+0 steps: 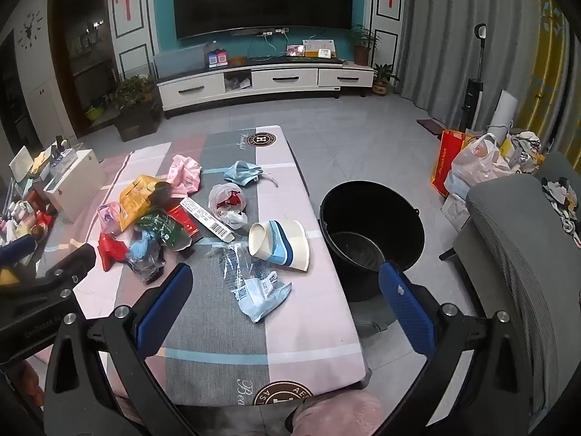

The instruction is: Collect trash

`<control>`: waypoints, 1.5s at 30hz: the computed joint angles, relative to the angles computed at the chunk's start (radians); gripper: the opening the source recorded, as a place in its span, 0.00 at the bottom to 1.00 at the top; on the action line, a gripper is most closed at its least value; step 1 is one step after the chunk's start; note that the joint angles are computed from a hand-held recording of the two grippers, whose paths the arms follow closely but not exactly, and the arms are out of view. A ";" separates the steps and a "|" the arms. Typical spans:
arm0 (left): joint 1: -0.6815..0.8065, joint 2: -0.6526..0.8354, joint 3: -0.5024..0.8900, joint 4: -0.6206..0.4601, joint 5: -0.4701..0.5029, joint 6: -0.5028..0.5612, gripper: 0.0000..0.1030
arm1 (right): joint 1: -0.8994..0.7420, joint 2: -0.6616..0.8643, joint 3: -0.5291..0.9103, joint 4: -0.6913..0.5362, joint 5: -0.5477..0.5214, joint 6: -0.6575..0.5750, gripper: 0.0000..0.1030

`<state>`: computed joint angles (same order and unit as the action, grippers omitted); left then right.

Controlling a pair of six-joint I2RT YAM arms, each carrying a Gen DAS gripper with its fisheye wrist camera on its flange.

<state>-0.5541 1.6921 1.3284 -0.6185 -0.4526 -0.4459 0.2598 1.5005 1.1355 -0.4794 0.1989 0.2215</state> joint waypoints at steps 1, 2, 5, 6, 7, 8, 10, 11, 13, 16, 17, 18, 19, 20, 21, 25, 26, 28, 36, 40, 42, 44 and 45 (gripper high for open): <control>0.000 0.000 0.000 0.000 -0.002 0.001 0.97 | -0.001 -0.001 -0.001 0.002 -0.004 0.002 0.98; 0.000 0.001 0.000 -0.001 -0.002 0.000 0.97 | -0.002 0.001 0.001 0.000 -0.009 0.002 0.98; 0.004 0.002 0.001 -0.002 -0.002 0.001 0.97 | -0.001 0.002 0.001 0.001 -0.006 0.003 0.98; -0.006 0.003 0.006 -0.004 -0.014 -0.003 0.97 | -0.001 0.003 0.001 0.000 -0.008 0.004 0.98; -0.007 0.003 0.007 -0.004 -0.016 -0.004 0.97 | 0.000 0.002 0.001 0.001 -0.006 0.004 0.98; -0.008 0.003 0.008 -0.004 -0.019 -0.005 0.97 | 0.001 0.002 0.000 0.001 -0.003 0.004 0.98; 0.000 -0.003 -0.007 0.006 -0.019 0.002 0.97 | 0.002 0.002 0.000 0.002 -0.005 0.004 0.98; 0.001 -0.005 -0.012 0.010 -0.018 0.002 0.97 | 0.003 0.002 0.000 0.001 -0.005 0.007 0.98; 0.004 -0.007 -0.016 0.012 -0.019 0.003 0.97 | 0.004 0.002 0.000 0.000 -0.003 0.007 0.98; 0.002 -0.008 -0.011 0.004 -0.026 -0.001 0.97 | 0.002 0.004 0.002 0.000 -0.007 0.003 0.98; 0.003 -0.008 -0.011 0.003 -0.026 -0.002 0.97 | 0.000 0.005 0.002 0.000 -0.009 0.001 0.98; 0.002 -0.007 -0.010 0.001 -0.028 -0.004 0.97 | -0.002 0.003 -0.003 0.001 -0.013 0.001 0.98; 0.002 -0.008 -0.011 0.001 -0.027 -0.003 0.97 | -0.003 0.002 -0.002 -0.001 -0.016 0.000 0.98; 0.003 -0.009 -0.013 0.003 -0.026 -0.002 0.97 | 0.009 0.013 0.005 0.001 -0.009 0.008 0.98; 0.004 -0.010 -0.014 0.004 -0.026 -0.001 0.97 | 0.010 0.014 0.005 0.002 -0.010 0.007 0.98; 0.003 -0.011 -0.015 0.003 -0.027 -0.002 0.97 | 0.015 0.013 0.000 0.006 -0.012 0.007 0.98; 0.004 -0.012 -0.017 0.003 -0.026 -0.003 0.97 | 0.013 0.012 0.000 0.004 -0.014 0.003 0.98; 0.011 -0.017 -0.027 0.009 -0.020 0.000 0.97 | 0.014 0.014 0.001 0.004 -0.015 0.001 0.98; 0.019 -0.017 -0.040 0.024 -0.018 0.007 0.97 | 0.014 0.018 0.001 0.008 -0.017 0.003 0.98; 0.019 -0.013 -0.044 0.031 -0.024 0.008 0.97 | 0.018 0.020 0.002 0.008 -0.014 0.003 0.98; 0.019 -0.013 -0.042 0.029 -0.023 0.007 0.97 | 0.022 0.023 0.004 0.009 -0.011 0.002 0.98; 0.019 -0.013 -0.043 0.030 -0.024 0.008 0.97 | 0.023 0.024 0.005 0.008 -0.013 0.003 0.98; 0.019 -0.013 -0.042 0.030 -0.024 0.008 0.97 | 0.024 0.027 0.006 0.009 -0.012 0.004 0.98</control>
